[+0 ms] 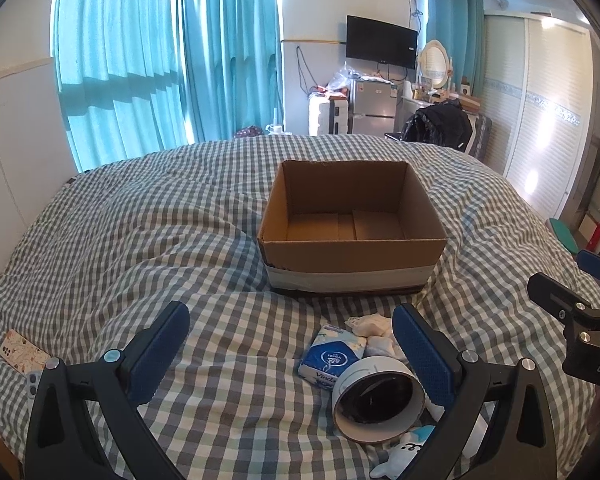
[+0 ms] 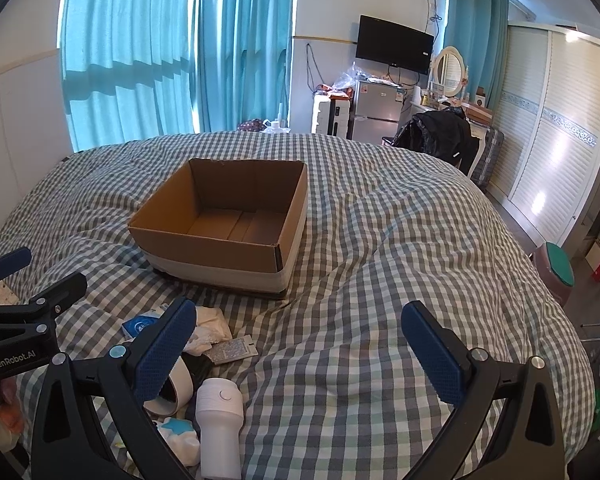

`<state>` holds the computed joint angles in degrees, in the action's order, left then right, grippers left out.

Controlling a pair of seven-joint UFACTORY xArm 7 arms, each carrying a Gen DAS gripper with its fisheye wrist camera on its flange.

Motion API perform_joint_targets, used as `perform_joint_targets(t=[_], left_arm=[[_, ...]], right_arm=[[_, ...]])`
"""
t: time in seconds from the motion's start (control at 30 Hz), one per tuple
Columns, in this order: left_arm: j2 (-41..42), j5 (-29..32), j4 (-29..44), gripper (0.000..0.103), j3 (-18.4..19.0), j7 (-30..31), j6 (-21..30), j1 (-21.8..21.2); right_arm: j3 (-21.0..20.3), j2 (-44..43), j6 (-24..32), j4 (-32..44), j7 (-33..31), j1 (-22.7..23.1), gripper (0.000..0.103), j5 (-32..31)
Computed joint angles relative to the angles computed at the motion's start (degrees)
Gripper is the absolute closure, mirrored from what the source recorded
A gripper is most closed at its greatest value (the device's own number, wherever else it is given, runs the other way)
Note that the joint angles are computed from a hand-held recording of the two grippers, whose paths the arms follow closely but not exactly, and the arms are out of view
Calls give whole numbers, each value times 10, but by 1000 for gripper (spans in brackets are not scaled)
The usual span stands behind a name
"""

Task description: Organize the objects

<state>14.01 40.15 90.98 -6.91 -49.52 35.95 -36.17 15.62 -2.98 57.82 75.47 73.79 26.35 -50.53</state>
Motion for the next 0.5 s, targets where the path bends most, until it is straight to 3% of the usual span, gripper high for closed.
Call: perform_joint_targets(t=[0.5], left_arm=[[-18, 32, -14, 0, -6, -29, 7, -1]], right_arm=[[5, 1, 14, 7, 3, 8, 0, -13]])
